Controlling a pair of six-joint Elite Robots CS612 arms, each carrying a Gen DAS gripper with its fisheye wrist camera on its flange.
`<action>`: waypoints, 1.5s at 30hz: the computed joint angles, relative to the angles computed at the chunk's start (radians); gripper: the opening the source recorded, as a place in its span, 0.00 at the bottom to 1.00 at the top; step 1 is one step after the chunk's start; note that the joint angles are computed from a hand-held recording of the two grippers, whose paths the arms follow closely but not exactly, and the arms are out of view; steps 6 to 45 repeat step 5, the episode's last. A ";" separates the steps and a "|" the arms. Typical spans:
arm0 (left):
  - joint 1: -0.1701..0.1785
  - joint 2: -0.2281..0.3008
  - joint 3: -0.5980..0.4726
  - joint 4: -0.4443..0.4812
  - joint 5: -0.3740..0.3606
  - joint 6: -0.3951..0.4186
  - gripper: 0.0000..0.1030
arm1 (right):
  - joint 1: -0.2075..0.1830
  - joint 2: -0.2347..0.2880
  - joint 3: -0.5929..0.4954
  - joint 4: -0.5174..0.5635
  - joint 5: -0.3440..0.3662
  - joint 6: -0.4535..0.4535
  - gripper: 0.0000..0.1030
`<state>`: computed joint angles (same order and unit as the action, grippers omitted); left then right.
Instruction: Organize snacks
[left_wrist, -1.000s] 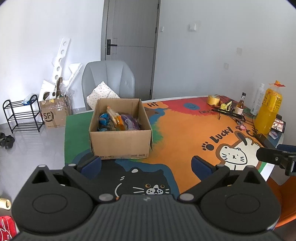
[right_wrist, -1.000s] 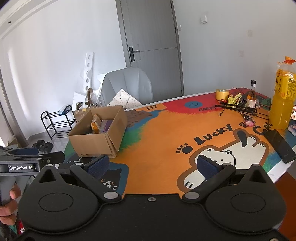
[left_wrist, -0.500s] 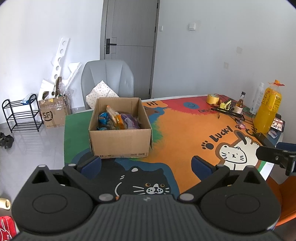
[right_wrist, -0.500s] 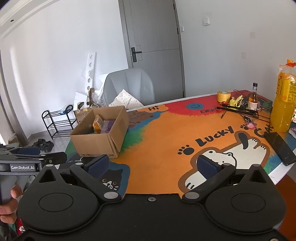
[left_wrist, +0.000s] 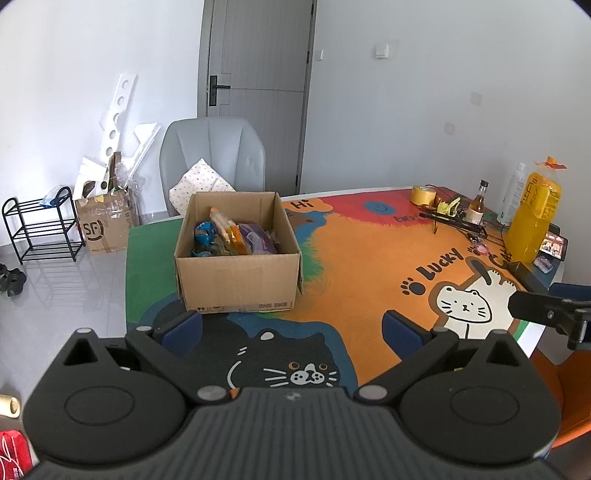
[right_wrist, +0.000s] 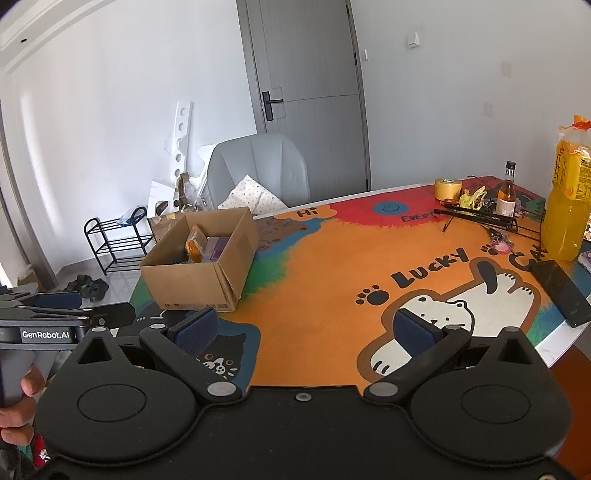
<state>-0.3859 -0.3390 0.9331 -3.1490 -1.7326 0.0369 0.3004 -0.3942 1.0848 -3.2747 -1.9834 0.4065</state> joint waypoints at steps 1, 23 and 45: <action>0.000 0.000 0.001 0.000 0.001 0.002 1.00 | 0.000 0.000 0.000 0.002 0.000 0.001 1.00; -0.001 0.001 -0.002 0.005 0.000 0.003 1.00 | 0.000 0.001 -0.001 0.004 0.000 0.001 1.00; -0.001 0.001 -0.002 0.005 0.000 0.003 1.00 | 0.000 0.001 -0.001 0.004 0.000 0.001 1.00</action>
